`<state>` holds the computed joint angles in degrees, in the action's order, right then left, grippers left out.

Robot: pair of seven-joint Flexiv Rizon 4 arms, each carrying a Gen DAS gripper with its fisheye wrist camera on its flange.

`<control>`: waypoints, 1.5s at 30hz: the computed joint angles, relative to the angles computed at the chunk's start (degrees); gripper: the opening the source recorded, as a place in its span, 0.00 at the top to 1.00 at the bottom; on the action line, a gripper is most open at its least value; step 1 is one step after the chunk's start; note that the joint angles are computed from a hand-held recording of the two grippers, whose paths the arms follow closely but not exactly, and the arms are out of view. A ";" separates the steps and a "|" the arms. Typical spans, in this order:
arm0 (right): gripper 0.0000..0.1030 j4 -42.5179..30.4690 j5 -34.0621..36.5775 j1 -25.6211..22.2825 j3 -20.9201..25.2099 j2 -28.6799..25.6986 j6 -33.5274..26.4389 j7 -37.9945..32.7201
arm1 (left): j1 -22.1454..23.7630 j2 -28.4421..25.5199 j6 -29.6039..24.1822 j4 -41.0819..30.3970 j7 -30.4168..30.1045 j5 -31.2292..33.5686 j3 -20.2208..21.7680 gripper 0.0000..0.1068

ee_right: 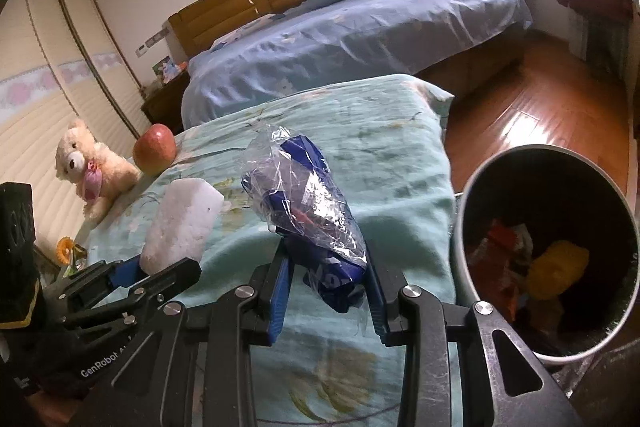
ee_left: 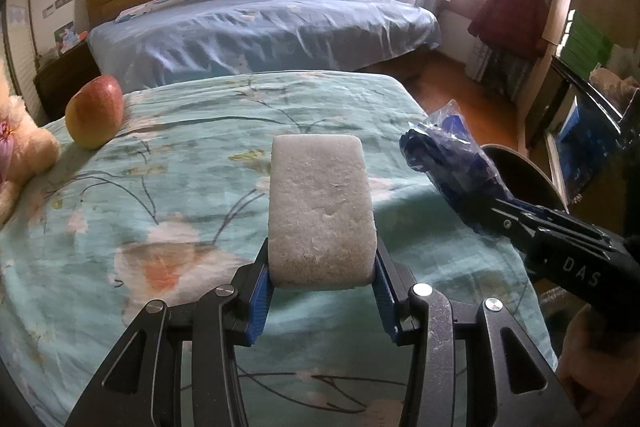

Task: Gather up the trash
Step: 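Carry the plastic bag and white sponge over the bin with both tools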

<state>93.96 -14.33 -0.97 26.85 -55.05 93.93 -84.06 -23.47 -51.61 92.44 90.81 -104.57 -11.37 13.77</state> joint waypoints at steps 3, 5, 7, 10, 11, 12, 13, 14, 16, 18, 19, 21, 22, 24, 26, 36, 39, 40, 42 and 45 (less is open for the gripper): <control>0.67 0.84 0.37 -0.13 -0.45 0.53 0.78 0.28 | -0.33 -0.02 -0.23 -0.39 0.13 0.20 -0.06 0.59; 0.67 1.48 0.45 -0.25 -0.73 0.91 1.44 0.59 | -0.29 -0.09 -0.37 -0.76 0.31 0.37 -0.29 0.59; 0.67 2.04 0.38 -0.51 -0.84 1.19 1.96 1.00 | 0.12 0.07 -0.10 -0.63 0.75 0.71 -0.98 0.59; 0.67 2.80 0.01 -0.80 -1.15 1.53 2.63 1.69 | 0.20 -0.03 -0.12 -1.00 1.09 0.74 -1.34 0.59; 0.67 3.00 -0.10 -0.87 -1.34 1.64 2.81 1.97 | 0.34 0.01 -0.02 -0.96 1.25 0.79 -1.58 0.59; 0.67 3.18 -0.25 -0.90 -1.46 1.73 2.97 2.23 | 0.37 -0.03 -0.07 -1.08 1.38 0.78 -1.70 0.59; 0.67 3.37 -0.37 -0.95 -1.61 1.82 3.18 2.52 | 0.31 -0.08 -0.14 -1.23 1.50 0.78 -1.73 0.59; 0.67 3.61 -0.48 -0.99 -1.80 1.95 3.44 2.81 | 0.37 -0.12 -0.18 -1.33 1.65 0.81 -1.88 0.59; 0.67 4.11 -0.85 -1.13 -2.12 2.17 3.91 3.27 | 0.36 -0.27 -0.41 -1.73 1.88 0.81 -2.07 0.59; 0.67 4.61 -1.15 -1.10 -2.58 2.45 4.44 3.89 | 0.35 -0.42 -0.68 -2.17 2.21 0.93 -2.37 0.59; 0.67 4.83 -1.28 -1.08 -2.88 2.57 4.73 4.24 | 0.42 -0.47 -0.77 -2.35 2.34 0.98 -2.53 0.59; 0.67 5.29 -1.58 -1.30 -3.22 2.81 5.16 4.96 | 0.43 -0.56 -0.90 -2.70 2.63 1.15 -2.82 0.59; 0.67 5.49 -1.77 -1.45 -3.34 2.91 5.32 5.29 | 0.51 -0.62 -0.94 -2.87 2.82 1.23 -3.06 0.59; 0.67 5.78 -2.10 -1.42 -3.88 3.09 5.65 6.01 | 0.54 -0.77 -1.17 -3.37 3.18 1.36 -3.48 0.59; 0.67 6.20 -2.44 -1.64 -4.24 3.31 5.99 6.61 | 0.83 -0.95 -1.32 -3.86 3.61 1.48 -4.09 0.59; 0.67 7.78 -3.66 -2.20 -6.47 4.41 7.32 9.49 | 0.84 -1.85 -2.28 -6.23 5.02 1.95 -5.44 0.59; 0.67 8.38 -3.85 -2.31 -7.22 4.76 7.85 10.23 | 0.92 -2.21 -2.66 -7.03 5.39 2.08 -5.80 0.59; 0.67 8.47 -3.92 -2.34 -7.50 4.81 7.93 10.49 | 0.81 -2.27 -2.74 -7.16 5.38 2.10 -5.83 0.59; 0.67 8.64 -4.10 -2.57 -7.79 4.88 7.97 10.95 | 0.71 -2.54 -3.06 -7.75 5.45 2.12 -5.98 0.59; 0.67 8.81 -4.23 -2.69 -8.46 4.99 8.12 11.55 | 0.65 -3.03 -3.70 -8.80 5.50 2.19 -6.19 0.59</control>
<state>102.78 -18.56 -3.66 18.39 -50.06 102.05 -72.51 -22.81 -54.64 88.74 82.01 -99.07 -9.18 7.57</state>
